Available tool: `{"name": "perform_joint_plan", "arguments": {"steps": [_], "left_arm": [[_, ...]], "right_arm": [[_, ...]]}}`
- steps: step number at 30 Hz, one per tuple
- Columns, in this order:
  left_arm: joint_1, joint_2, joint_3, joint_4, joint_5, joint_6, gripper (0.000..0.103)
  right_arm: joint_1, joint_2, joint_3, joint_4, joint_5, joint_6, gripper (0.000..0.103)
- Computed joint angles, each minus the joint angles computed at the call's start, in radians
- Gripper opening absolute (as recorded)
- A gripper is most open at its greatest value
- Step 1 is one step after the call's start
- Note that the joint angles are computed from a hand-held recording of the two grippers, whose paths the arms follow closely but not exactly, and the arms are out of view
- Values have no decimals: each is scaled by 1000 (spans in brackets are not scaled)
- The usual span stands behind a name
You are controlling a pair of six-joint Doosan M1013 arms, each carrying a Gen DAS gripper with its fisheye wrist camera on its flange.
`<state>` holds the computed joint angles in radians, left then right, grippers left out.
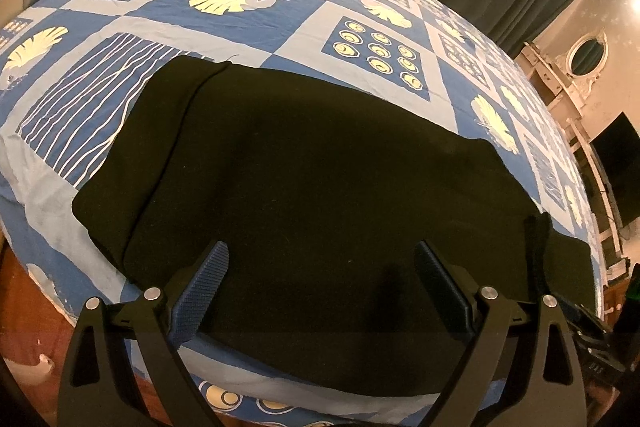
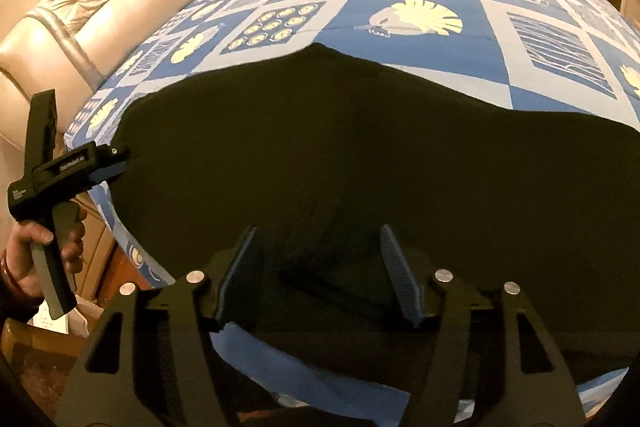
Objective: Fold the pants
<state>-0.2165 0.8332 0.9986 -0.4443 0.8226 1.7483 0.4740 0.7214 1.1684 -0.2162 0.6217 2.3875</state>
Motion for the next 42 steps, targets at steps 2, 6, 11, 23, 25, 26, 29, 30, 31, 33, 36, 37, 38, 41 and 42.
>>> {"name": "perform_joint_plan", "arguments": {"steps": [2, 6, 11, 23, 25, 26, 29, 30, 31, 33, 36, 37, 38, 41, 42], "left_arm": [[6, 3, -8, -28, 20, 25, 93], [39, 5, -35, -155, 59, 119, 93], [92, 9, -55, -260, 43, 177, 93], [183, 168, -240, -468, 262, 11, 93], [173, 219, -342, -449, 383, 45, 93], [168, 242, -385, -436, 431, 44, 93], [152, 269, -445, -399, 476, 82, 93], [152, 281, -462, -416, 484, 80, 93], [155, 285, -464, -444, 481, 75, 93], [163, 290, -453, -503, 461, 62, 91], [165, 304, -475, -463, 469, 39, 41], [165, 321, -505, -446, 496, 10, 28], [170, 332, -513, -473, 510, -9, 26], [172, 337, -521, -492, 524, -34, 18], [170, 333, -520, -481, 519, -39, 17]], "right_arm": [[3, -23, 36, -43, -73, 71, 63], [10, -65, 111, -139, -227, 225, 73], [18, -72, 153, -88, -339, 221, 76], [22, -45, 138, 101, -349, 85, 78], [21, -45, 141, 132, -354, 67, 78], [20, -44, 142, 143, -356, 59, 78], [19, -44, 144, 164, -359, 45, 78], [19, -44, 144, 170, -360, 40, 78], [18, -44, 145, 187, -362, 26, 78], [15, -43, 147, 220, -366, 0, 79], [11, -44, 153, 281, -378, -45, 79], [10, -44, 155, 291, -382, -50, 79], [9, -44, 158, 310, -388, -63, 79], [7, -45, 161, 338, -396, -81, 79], [7, -45, 161, 341, -397, -83, 79]]}}
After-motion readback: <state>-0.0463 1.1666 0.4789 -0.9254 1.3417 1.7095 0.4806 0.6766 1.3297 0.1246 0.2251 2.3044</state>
